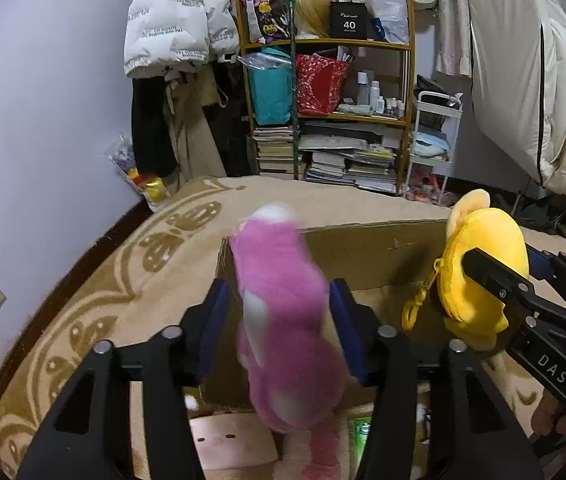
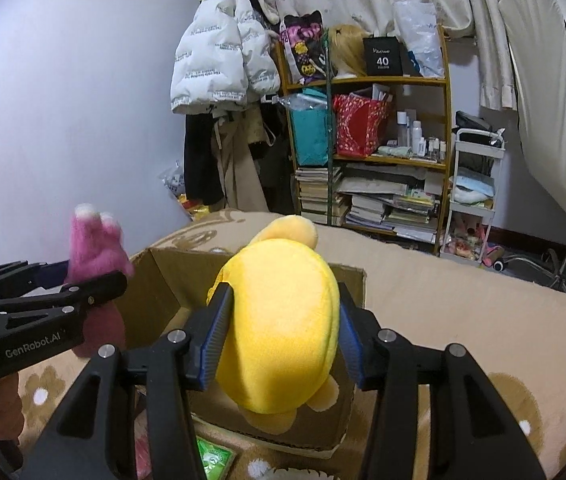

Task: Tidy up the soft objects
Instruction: 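Lift both plushes over the box and release them inside with both tools, then grasp the pink cube plush with the left tool while the right grasps the white-haired doll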

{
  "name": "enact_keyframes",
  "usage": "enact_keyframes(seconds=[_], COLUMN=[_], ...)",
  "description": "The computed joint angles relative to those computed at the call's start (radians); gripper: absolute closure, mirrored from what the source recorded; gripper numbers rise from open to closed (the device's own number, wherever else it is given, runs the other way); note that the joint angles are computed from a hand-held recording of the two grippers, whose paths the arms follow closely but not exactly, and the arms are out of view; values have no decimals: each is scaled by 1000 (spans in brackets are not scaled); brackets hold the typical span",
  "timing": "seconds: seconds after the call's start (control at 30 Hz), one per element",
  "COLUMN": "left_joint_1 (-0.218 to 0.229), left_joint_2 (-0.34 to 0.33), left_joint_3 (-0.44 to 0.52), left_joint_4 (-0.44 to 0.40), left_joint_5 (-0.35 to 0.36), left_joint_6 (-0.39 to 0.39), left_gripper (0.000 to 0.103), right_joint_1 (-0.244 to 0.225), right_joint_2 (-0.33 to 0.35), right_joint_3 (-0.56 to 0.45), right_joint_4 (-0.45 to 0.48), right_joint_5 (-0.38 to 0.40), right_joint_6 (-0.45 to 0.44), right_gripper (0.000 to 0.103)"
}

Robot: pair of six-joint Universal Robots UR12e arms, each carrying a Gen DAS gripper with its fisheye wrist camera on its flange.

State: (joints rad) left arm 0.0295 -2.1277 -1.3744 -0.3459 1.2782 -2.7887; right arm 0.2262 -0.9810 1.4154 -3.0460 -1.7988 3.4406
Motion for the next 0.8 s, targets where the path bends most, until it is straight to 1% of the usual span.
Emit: enact_keyframes(seconds=[0.1,0.17,0.3,0.37,0.43,0.5,0.53,0.57,0.6,0.63,0.67,0.7,0.73,0.8], left_joint_1=[-3,-4,-2,0,1,6,9,11,14,15,16,18,20,22], left_joint_2=[0,0,4,11,16,24,29,33,37,39,42,46,48,53], left_joint_3=[2,2,2,4,5,1,0,-3,-7,-10,-18,-26,-29,-37], left_joint_4=[-9,-23,-47,-73,-70,-70,-75,-79,-77,-68,-52,-42,-41,-51], left_joint_5=[7,13,27,38,54,59,61,63,70,80,92,103,109,122], left_joint_6=[24,25,34,38,34,28,23,20,17,12,7,5,5,6], left_gripper=[45,41,40,40,40,39,37,30,26,19,12,10,9,9], right_joint_1=[-3,-4,-5,-6,-4,0,2,6,9,12,16,21,24,31], right_joint_2=[-1,-1,-4,-8,-13,-18,-21,-26,-29,-33,-36,-39,-43,-51], right_joint_3=[2,5,9,12,15,20,22,24,27,29,29,29,31,42], right_joint_4=[3,2,-3,-6,-14,-22,-20,-18,-15,-12,-2,9,18,20], right_joint_5=[12,16,25,25,22,16,9,-1,-9,-17,-32,-48,-62,-72], right_joint_6=[11,16,18,28,41,49,52,54,55,54,50,46,41,42], right_gripper=[47,47,44,40,29,25,21,18,13,9,8,8,5,0])
